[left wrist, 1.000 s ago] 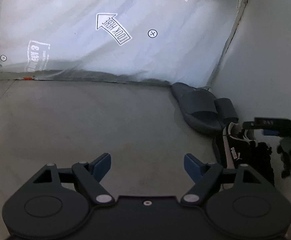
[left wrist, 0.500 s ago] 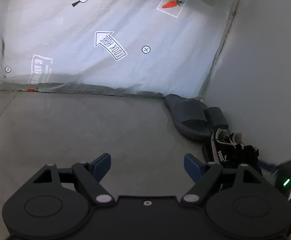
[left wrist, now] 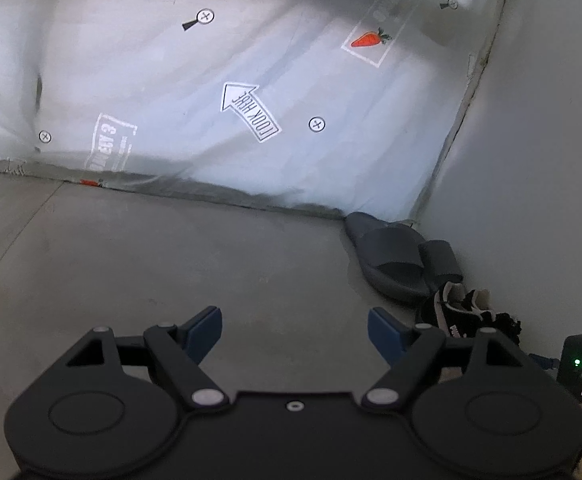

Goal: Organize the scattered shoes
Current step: 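Lower the black sneakers beside the grey slides and open the right tool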

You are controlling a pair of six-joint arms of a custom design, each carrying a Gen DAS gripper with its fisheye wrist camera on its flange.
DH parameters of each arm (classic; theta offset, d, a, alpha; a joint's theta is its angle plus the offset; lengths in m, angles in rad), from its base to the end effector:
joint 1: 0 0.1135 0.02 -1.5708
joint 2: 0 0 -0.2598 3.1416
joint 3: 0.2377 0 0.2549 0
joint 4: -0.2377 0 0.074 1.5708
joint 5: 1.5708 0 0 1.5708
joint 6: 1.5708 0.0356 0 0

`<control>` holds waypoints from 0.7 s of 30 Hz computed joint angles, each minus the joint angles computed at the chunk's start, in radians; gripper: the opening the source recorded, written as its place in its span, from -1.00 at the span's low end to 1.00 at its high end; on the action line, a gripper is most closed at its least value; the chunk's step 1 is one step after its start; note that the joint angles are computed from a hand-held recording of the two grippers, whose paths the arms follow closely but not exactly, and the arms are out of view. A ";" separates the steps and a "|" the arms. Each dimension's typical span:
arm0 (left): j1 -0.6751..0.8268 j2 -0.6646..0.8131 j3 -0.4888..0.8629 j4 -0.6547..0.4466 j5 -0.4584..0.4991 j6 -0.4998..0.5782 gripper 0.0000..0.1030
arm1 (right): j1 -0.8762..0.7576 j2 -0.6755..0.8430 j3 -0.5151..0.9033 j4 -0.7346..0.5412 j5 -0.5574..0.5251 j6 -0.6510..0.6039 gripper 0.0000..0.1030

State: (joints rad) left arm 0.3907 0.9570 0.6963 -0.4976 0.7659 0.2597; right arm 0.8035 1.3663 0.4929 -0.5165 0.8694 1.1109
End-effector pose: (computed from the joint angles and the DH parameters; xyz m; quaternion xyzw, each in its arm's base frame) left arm 0.1921 0.0524 0.2515 0.0916 0.8599 -0.2081 0.4570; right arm 0.1513 0.1177 0.1212 0.1759 0.8868 -0.1745 0.3901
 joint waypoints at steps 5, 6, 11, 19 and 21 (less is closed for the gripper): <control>0.061 -0.016 0.001 -0.023 0.047 0.018 0.57 | -0.015 0.021 0.018 -0.064 0.001 0.045 0.98; 0.073 -0.017 0.000 -0.027 0.055 0.021 0.57 | -0.018 0.030 0.024 -0.098 0.004 0.082 0.98; 0.135 -0.042 -0.006 -0.083 0.110 0.062 0.57 | 0.042 -0.002 0.036 -0.222 0.015 0.212 0.99; 0.389 -0.083 0.047 -0.396 0.287 0.383 0.57 | 0.334 -0.019 0.146 -0.562 0.049 0.646 1.00; 0.505 -0.035 0.096 -0.561 0.324 0.581 0.57 | 0.398 0.039 0.197 -0.638 0.056 0.757 1.00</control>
State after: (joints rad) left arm 0.8959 0.9219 0.7927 -1.0588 1.0903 0.8404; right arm 1.2016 1.4050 0.6895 -1.1544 0.9254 1.8678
